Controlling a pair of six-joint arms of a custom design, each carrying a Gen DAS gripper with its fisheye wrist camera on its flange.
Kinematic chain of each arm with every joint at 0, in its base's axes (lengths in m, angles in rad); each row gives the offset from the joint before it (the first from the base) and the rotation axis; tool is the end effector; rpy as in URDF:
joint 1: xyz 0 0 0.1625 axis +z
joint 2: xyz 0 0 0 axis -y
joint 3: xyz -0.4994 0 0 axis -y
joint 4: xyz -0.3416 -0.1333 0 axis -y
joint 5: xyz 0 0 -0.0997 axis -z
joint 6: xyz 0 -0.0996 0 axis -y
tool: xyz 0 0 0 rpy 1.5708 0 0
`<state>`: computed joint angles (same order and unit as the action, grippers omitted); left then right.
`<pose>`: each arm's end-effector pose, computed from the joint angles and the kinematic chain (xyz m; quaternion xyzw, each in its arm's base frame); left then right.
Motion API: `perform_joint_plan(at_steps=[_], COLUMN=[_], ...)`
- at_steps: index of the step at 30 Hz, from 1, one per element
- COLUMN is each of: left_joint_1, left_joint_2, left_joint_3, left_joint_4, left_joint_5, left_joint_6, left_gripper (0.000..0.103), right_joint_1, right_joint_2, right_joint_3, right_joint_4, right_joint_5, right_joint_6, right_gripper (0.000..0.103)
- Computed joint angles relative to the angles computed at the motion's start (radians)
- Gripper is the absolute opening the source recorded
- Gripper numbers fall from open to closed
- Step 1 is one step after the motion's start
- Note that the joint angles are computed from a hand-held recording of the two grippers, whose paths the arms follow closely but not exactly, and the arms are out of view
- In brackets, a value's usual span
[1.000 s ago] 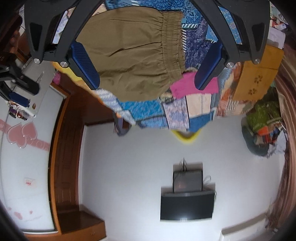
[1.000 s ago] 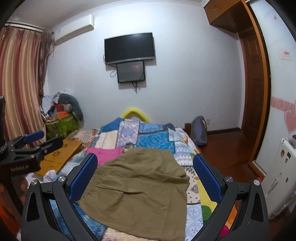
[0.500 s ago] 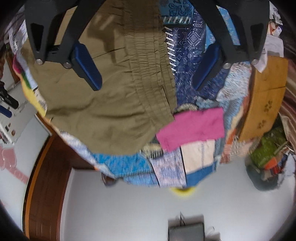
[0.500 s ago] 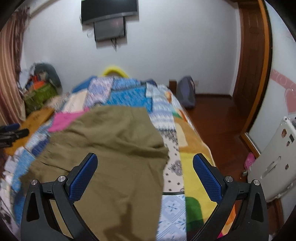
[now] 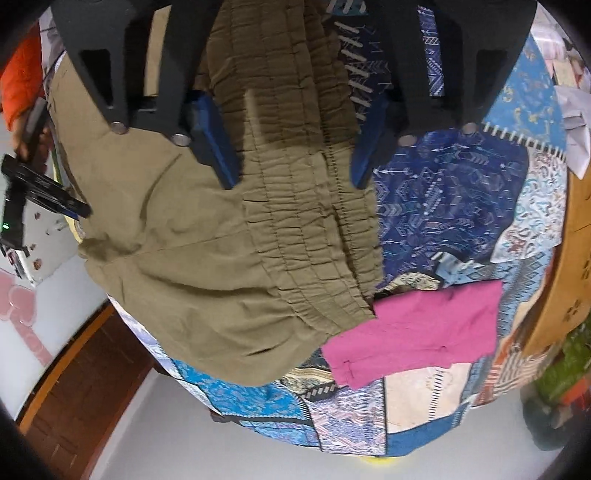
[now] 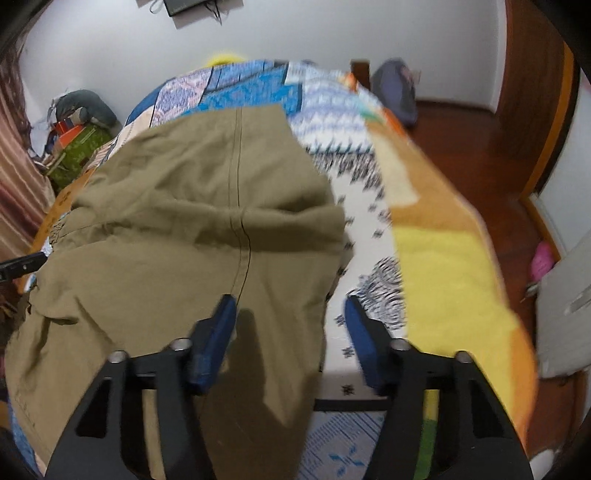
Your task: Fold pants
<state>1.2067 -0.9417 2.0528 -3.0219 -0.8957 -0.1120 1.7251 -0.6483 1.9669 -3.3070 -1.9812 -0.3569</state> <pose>-0.0186 -0.5979 0.2201 0.0613 0.9296 -0.2321 0.2796 0.1864 -0.5898 0.0902 0.2013 -0.9373 0.1817 0.2188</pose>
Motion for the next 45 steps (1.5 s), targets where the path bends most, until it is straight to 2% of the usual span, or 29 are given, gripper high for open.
perform_joint_plan(at_steps=[1,2,5,6,9,10,12,17,20,23,25,27,29,32,34,39,42,44,45], left_joint_1=[-0.002,-0.007,-0.029,-0.034,-0.039,-0.044,-0.053,-0.065,-0.076,-0.088,-0.086,-0.077,-0.071,-0.049,-0.033,0.015,0.027,0.024,0.022], left_joint_2=[0.000,0.002,0.010,0.010,-0.005,-0.009,-0.015,-0.029,-0.045,-0.059,-0.063,-0.056,-0.043,-0.013,0.007,0.052,0.065,0.077,0.083], left_joint_3=[0.003,0.004,0.019,0.024,0.037,0.043,0.059,0.100,0.098,0.087,0.069,0.039,0.009,-0.056,-0.094,-0.175,-0.172,-0.164,-0.163], left_joint_4=[-0.003,-0.003,-0.016,-0.019,-0.009,-0.003,0.001,-0.007,0.032,0.048,0.029,-0.005,-0.021,-0.004,0.023,0.139,0.110,0.056,0.043], left_joint_5=[-0.009,-0.006,0.048,0.060,0.056,0.065,0.081,0.096,0.107,0.125,0.130,0.137,0.143,0.127,0.113,0.065,0.050,0.059,0.068], left_joint_6=[0.009,0.013,0.033,0.038,0.020,0.009,-0.006,-0.031,-0.037,-0.028,-0.015,-0.001,0.013,0.039,0.036,-0.010,-0.001,0.045,0.055], left_gripper=[0.048,0.047,0.039,0.036,0.030,0.022,0.019,0.018,0.018,0.021,0.033,0.046,0.050,0.054,0.063,0.065,0.065,0.061,0.057], right_joint_1=[-0.001,0.001,0.017,0.017,0.013,0.014,0.016,0.019,0.028,0.036,0.040,0.041,0.039,0.037,0.032,0.016,-0.006,-0.005,-0.002], right_joint_2=[0.008,0.012,0.021,0.019,0.008,0.006,0.001,0.001,0.003,-0.020,-0.034,-0.048,-0.052,-0.040,-0.018,0.049,0.067,0.085,0.090], right_joint_3=[0.001,0.010,0.016,0.023,0.045,0.046,0.043,0.012,0.001,-0.026,-0.031,-0.032,-0.045,-0.094,-0.141,-0.262,-0.299,-0.305,-0.301], right_joint_4=[-0.016,-0.042,-0.073,-0.081,-0.096,-0.094,-0.078,-0.028,-0.008,0.097,0.115,0.089,0.061,0.069,0.087,0.184,0.264,0.241,0.217], right_joint_5=[0.004,0.004,-0.059,-0.061,-0.057,-0.066,-0.082,-0.100,-0.122,-0.133,-0.132,-0.109,-0.077,-0.048,-0.027,-0.011,0.032,0.023,0.010], right_joint_6=[-0.010,-0.034,-0.080,-0.103,-0.142,-0.161,-0.182,-0.179,-0.181,-0.142,-0.136,-0.143,-0.146,-0.127,-0.110,-0.095,-0.071,-0.106,-0.132], right_gripper=[0.037,0.033,0.013,0.011,0.010,0.010,0.009,0.009,0.010,0.014,0.018,0.035,0.044,0.045,0.045,0.044,0.044,0.028,0.026])
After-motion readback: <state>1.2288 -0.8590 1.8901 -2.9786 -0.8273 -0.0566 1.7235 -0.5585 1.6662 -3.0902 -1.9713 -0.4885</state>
